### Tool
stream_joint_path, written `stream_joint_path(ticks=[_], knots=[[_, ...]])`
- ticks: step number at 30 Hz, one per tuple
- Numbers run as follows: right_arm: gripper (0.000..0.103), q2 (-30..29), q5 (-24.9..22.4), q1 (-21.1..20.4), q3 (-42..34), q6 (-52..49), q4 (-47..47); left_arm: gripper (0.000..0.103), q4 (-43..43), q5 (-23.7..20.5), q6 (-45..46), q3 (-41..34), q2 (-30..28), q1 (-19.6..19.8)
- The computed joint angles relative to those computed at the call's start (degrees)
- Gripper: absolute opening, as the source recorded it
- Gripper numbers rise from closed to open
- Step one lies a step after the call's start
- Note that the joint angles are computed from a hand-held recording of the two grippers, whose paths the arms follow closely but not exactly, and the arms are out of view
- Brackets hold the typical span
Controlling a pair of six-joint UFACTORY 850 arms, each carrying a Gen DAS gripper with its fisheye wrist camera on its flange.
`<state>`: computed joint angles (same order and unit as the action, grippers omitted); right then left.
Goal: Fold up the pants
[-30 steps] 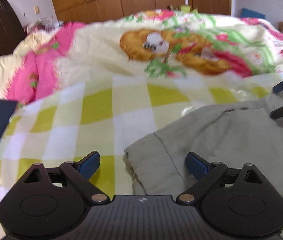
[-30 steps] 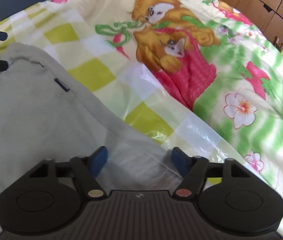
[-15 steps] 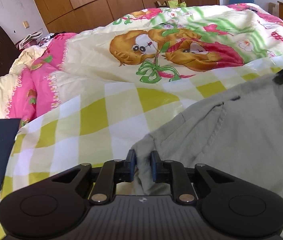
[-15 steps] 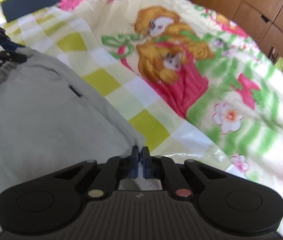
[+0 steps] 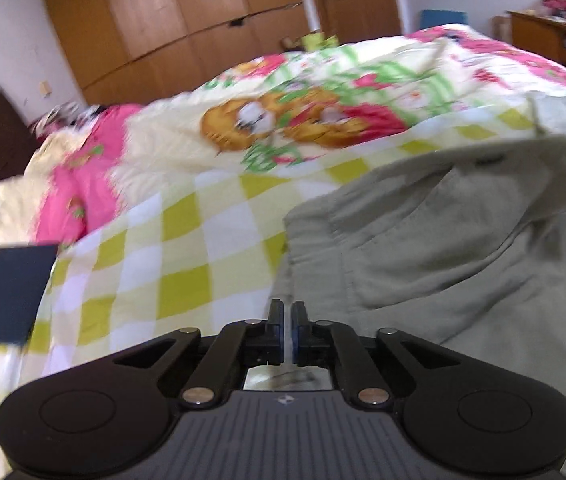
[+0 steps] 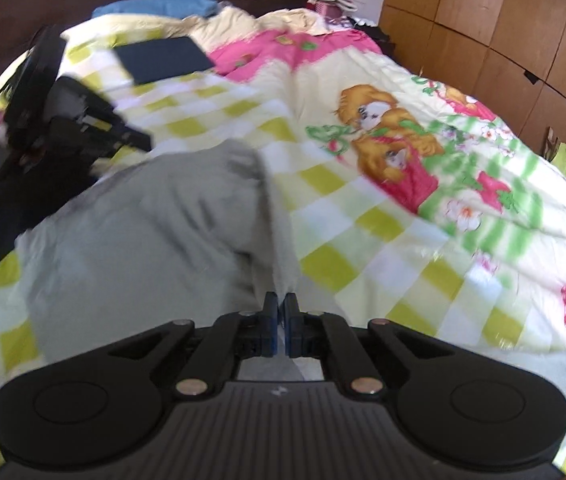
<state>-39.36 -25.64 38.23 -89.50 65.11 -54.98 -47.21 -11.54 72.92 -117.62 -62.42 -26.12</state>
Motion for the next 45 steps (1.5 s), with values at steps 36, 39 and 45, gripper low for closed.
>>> stream_joint_path(ticks=[36, 39, 45], knots=[[0.004, -26.6, 1.5, -2.3, -38.7, 8.9, 1.0, 0.051, -70.4, -6.1, 67.7, 35.9, 19.1, 3.3], [0.004, -25.3, -2.1, 1.5, -38.4, 11.7, -14.8, 0.052, -76.8, -7.6, 72.1, 39.9, 22.1, 4.6], [0.004, -24.5, 5.3, 7.9, -31.8, -15.1, 1.9, 0.056, -84.1, -8.9, 78.0, 48.4, 27.6, 7.1]])
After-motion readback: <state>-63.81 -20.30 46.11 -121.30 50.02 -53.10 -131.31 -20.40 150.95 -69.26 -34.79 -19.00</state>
